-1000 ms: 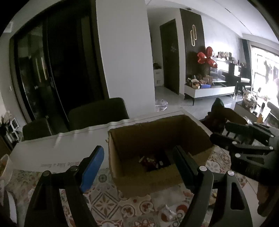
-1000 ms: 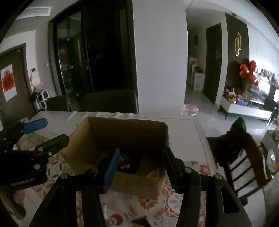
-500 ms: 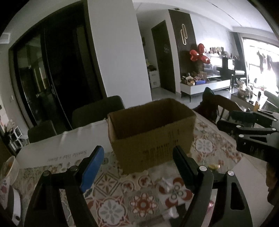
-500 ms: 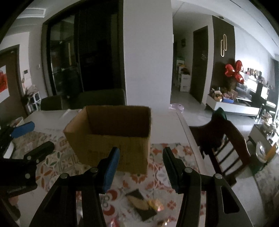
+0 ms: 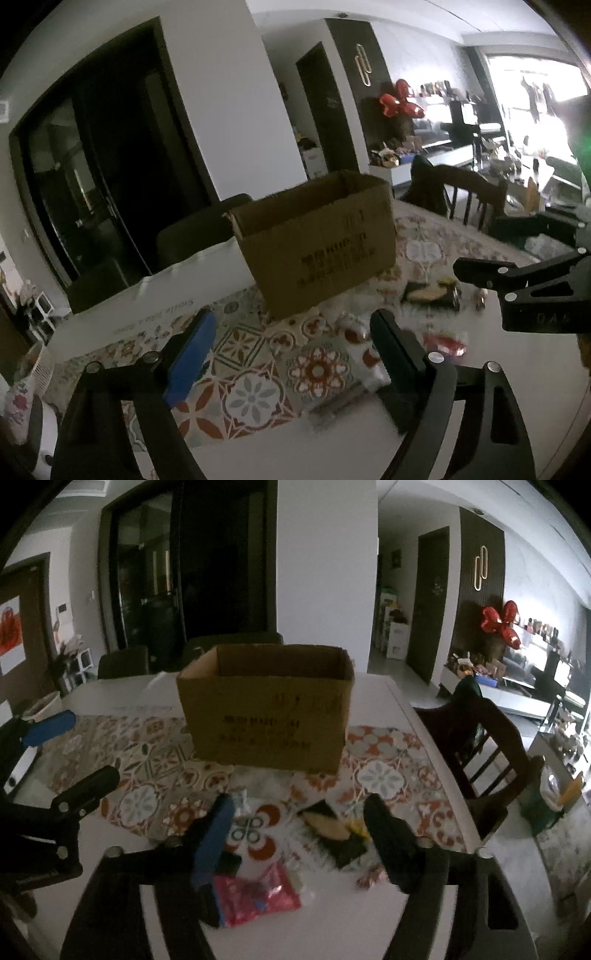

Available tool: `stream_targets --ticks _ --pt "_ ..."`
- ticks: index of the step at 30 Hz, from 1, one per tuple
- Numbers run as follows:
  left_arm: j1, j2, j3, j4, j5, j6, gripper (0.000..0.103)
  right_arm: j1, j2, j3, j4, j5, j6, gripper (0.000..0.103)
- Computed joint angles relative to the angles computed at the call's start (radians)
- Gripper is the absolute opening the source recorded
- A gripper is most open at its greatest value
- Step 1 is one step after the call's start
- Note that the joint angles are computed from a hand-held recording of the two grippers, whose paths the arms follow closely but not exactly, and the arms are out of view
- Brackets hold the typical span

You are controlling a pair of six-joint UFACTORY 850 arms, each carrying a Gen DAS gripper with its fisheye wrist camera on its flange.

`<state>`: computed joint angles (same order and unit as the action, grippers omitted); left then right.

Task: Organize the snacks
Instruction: 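Move both tools back to the table toward the clear packet and red candy bag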

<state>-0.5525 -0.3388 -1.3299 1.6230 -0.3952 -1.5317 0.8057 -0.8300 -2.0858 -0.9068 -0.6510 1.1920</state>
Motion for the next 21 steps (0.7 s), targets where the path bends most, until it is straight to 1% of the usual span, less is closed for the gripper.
stream_targets --ticks 4,7,12,17,21 --pt "0.002 0.017 0.048 0.045 0.021 -0.013 0.091 0.02 0.005 0.028 -0.001 -0.02 0.01 0.074" --pt "0.004 0.023 0.077 0.073 0.034 -0.018 0.092 0.031 0.012 0.063 -0.006 -0.023 0.05 0.082" --pt "0.007 0.02 0.107 0.089 0.062 0.016 0.092 0.051 0.013 0.105 -0.042 -0.018 0.083 0.082" --pt "0.019 -0.002 0.106 0.035 0.078 0.082 0.092 0.055 -0.015 0.087 0.004 -0.012 0.022 0.082" --pt "0.033 -0.027 0.092 -0.038 0.115 0.149 0.092 0.048 -0.043 0.06 0.055 -0.017 -0.022 0.082"
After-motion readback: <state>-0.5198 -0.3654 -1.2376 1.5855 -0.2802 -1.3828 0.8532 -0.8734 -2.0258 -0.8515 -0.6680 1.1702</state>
